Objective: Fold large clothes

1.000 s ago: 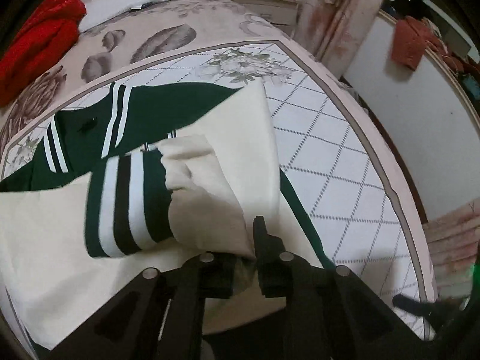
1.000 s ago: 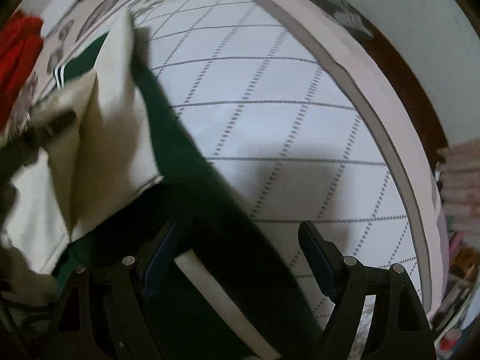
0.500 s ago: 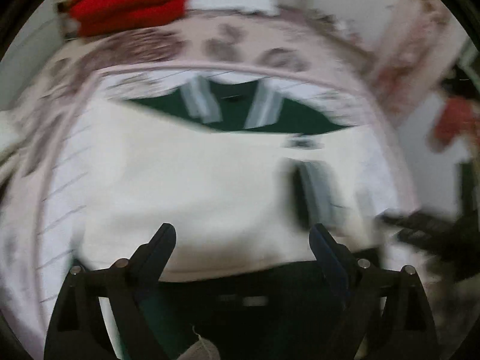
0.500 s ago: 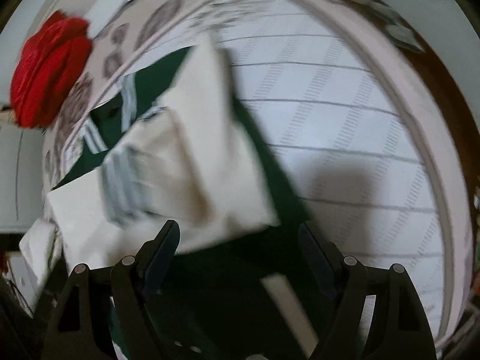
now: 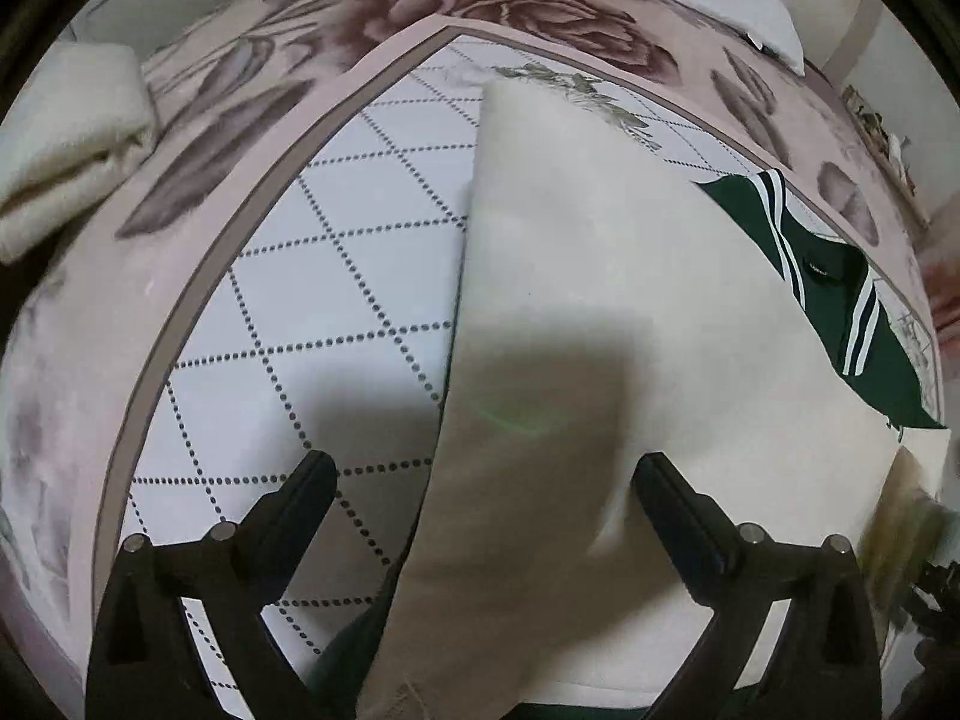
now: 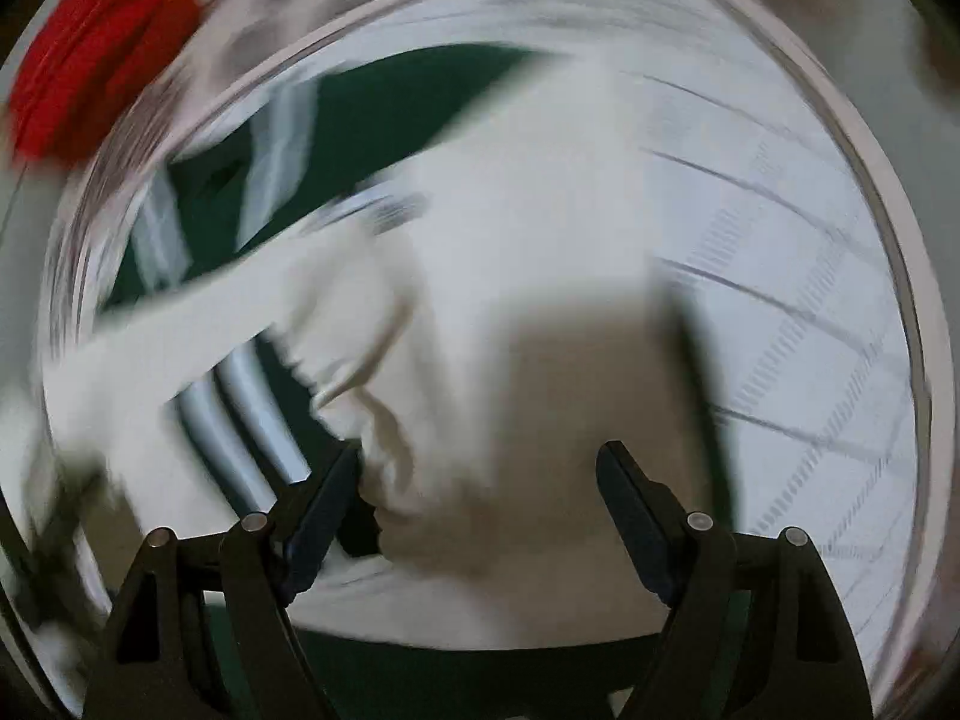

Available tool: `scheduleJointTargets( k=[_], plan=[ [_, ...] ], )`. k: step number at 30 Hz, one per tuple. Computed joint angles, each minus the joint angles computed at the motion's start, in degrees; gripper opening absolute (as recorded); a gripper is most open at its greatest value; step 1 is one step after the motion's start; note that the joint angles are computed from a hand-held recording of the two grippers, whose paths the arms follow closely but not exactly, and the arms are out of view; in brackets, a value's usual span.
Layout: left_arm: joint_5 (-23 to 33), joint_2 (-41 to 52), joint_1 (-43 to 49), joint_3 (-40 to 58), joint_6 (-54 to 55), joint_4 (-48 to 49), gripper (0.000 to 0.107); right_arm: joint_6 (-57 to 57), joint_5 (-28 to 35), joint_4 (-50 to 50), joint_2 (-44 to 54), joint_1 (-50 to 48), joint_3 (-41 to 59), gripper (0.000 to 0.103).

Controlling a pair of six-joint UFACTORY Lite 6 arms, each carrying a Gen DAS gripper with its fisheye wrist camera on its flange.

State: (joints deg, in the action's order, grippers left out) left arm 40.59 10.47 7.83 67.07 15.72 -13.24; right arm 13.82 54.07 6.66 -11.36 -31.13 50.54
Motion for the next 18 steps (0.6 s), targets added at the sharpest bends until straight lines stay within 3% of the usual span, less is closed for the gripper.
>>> scheduleJointTargets(
  k=[2,5,9,12,15,17,18],
  plan=[
    [1.12,-0.79,-0.06,0.22,-1.29,1.13,0.103,2.1,1.91,-3.64,-1.67,-4.92,0.78,0.083],
    [4.09,-2.97,-0.54,1.65,-1.76,1.44,0.103,0.02,5.18,0.68,-5.49,-10.48,2.08,0.083],
    [4.41,-5.08,-3.44,5.04,-6.04,7.37,0.103,3.01,5.36,-0.18,-12.14,-8.59,4.2,0.083],
    [1.4,-0.37,-4.78,8.92,-11.15,13.94,0.103,5.45,4.07,-3.56,-15.25,-4.62,4.49,0.083],
    [-0.45,9.94,-3.99,14.07,-11.11,13.19,0.103,-0.83,0.83,-0.7,-6.07,-2.37,2.36,0.083],
    [-1.52,14.08,-4.13,15.99,-10.08,11.45,0.103,-6.66,-3.36,5.95,4.08,-6.73,-1.58,0.083],
    [-1.87,14.92,-4.3,16.37,-9.52,10.74,0.103,-10.86,-4.97,11.02,7.82,-10.1,-2.69,0.09]
  ],
)
